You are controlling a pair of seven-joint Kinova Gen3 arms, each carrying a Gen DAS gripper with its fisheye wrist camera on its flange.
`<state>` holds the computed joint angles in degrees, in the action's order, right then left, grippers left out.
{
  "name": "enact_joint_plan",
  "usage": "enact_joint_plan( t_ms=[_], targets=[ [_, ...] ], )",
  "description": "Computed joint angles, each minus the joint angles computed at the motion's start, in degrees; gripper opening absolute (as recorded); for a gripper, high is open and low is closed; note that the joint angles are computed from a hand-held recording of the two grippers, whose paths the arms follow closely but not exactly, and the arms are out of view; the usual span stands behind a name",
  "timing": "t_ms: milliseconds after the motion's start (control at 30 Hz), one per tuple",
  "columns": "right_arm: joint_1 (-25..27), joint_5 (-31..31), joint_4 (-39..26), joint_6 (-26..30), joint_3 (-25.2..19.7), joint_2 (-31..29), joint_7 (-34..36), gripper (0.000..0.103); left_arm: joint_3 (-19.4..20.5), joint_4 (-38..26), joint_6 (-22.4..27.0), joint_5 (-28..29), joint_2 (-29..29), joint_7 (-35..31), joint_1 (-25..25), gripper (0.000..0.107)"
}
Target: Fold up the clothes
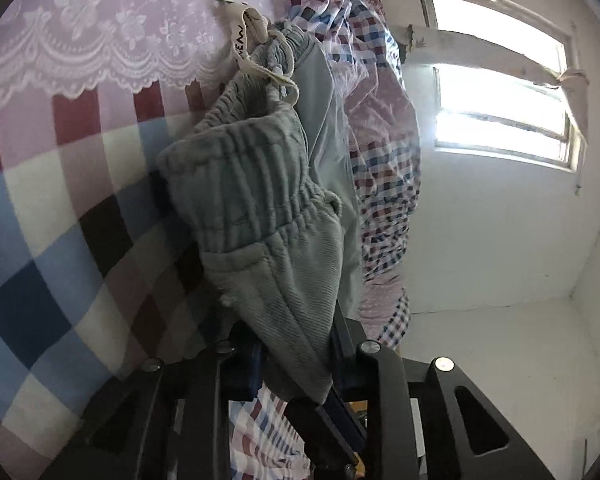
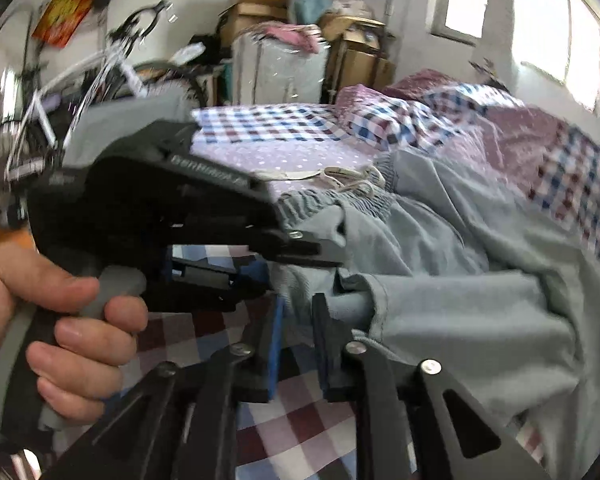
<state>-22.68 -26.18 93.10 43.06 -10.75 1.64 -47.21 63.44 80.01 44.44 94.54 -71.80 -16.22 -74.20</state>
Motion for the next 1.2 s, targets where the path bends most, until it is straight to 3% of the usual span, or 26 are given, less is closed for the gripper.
enact_joint_plan(
  t_ms=[33, 67, 167, 400, 600, 700, 867, 967, 1200],
  targets=[
    [0.63, -1.2, 0.64, -0.41, 0.54, -0.33, -0.72, 0.029, -0.32, -0.74, 0.77, -1.64, 0.03, 1.58, -0.11, 0.015],
    [1.49, -2.74, 1.37, -0.79, 1.26, -0.68, -1.25, 0.044, -0.94, -1.14, 1.34, -3.68, -0.14, 3.39, 0.08, 0.013],
    [4.96, -7.63, 3.49, -1.55, 4.07, -1.49, -3.28, 0.055, -2.01, -1.29, 1.66, -7.93, -0.31, 6.81, 0.79, 0.01],
    [16.67, -14.82, 2.87, 3.13, 10.86, 2.29, -12.41, 0.056, -2.8, -1.12, 1.69, -15.31, 0.21, 11.16, 2.55, 0.01],
    [25.97, -12.71, 0.82, 4.51, 12.96, 5.19, -20.96, 0.056, -4.42, 2.49, 0.81, -21.76, -0.43, 15.53, 5.73, 0.01],
    [31.36, -14.93, 1.63, 4.05, 14.35, 5.2, -21.69, 0.056, -5.38, 4.02, 1.5, -25.94, -0.93, 19.01, 7.07, 0.009],
    [41.41, -23.99, 3.5, 4.97, 17.13, 6.77, -21.11, 0.058, -5.49, 7.49, 1.39, -30.01, -1.2, 22.51, 9.28, 0.009],
    [44.09, -25.21, 3.5, 4.99, 17.03, 8.2, -22.03, 0.058, -4.55, 6.83, 1.85, -31.67, -0.42, 22.78, 9.29, 0.009],
    [47.56, -32.56, 3.54, 2.09, 14.14, 9.8, -15.5, 0.058, -4.02, 5.09, 4.04, -34.11, 0.36, 22.5, 9.06, 0.009]
  ],
)
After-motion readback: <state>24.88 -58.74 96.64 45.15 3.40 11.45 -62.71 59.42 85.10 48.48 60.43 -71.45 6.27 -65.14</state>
